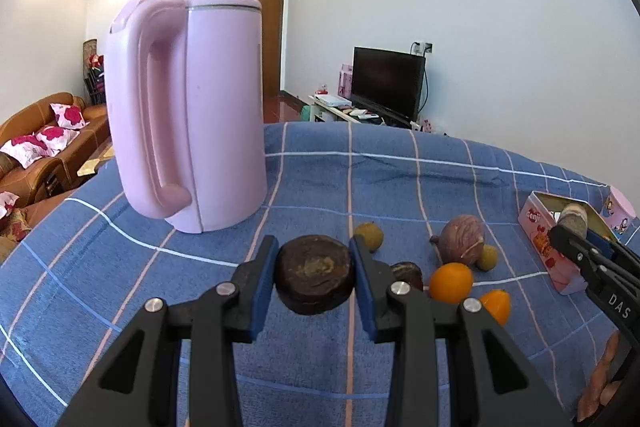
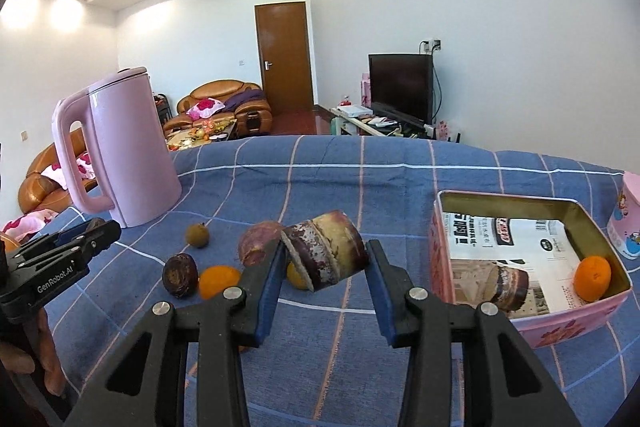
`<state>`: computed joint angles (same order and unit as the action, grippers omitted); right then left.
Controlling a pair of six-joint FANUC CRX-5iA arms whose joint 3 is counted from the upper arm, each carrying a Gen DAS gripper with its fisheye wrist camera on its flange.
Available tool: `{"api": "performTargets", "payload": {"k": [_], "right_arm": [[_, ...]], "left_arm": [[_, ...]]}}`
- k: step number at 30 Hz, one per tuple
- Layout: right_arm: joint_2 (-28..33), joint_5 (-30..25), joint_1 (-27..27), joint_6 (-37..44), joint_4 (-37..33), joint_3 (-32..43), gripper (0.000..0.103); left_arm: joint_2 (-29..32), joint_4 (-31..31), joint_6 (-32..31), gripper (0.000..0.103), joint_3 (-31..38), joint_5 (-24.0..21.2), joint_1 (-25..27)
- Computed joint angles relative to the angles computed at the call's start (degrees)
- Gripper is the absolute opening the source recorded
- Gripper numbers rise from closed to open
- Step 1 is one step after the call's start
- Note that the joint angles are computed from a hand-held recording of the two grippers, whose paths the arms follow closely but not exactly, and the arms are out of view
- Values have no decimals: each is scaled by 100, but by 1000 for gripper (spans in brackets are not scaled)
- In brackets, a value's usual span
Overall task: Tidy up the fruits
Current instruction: 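Carry both items over the tin box and open both tools to release them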
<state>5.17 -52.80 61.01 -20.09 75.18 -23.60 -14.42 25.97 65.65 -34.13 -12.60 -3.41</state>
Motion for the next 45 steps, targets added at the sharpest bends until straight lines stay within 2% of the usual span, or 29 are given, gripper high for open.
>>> {"api": "performTargets", "payload": {"k": [11,18,22,30,41,45], "right_arm": [[37,-199,82,25,-85,33,43],[-31,-201,124,6,-74,-45,43],[-47,-269,167,51,-70,-66,43],[-78,-413,234,90,-131,-97,43],[-207,-594,276,127,-219,-225,43],[-272,-623,272,137,-255,-286,43]], "left_arm": [[-113,-1308,1342,38,229,-7,-33],[-183,-2282,2447,38,464,-241,-146],[-227,-2415,2740,38,481,-340,-199],[-267,-3413,3825,38,758,-657,-534],[-190,-3970,4449,38,1008,-938,-1026],[-119,-4428,4885,38,1189,-1079,-1325]]}}
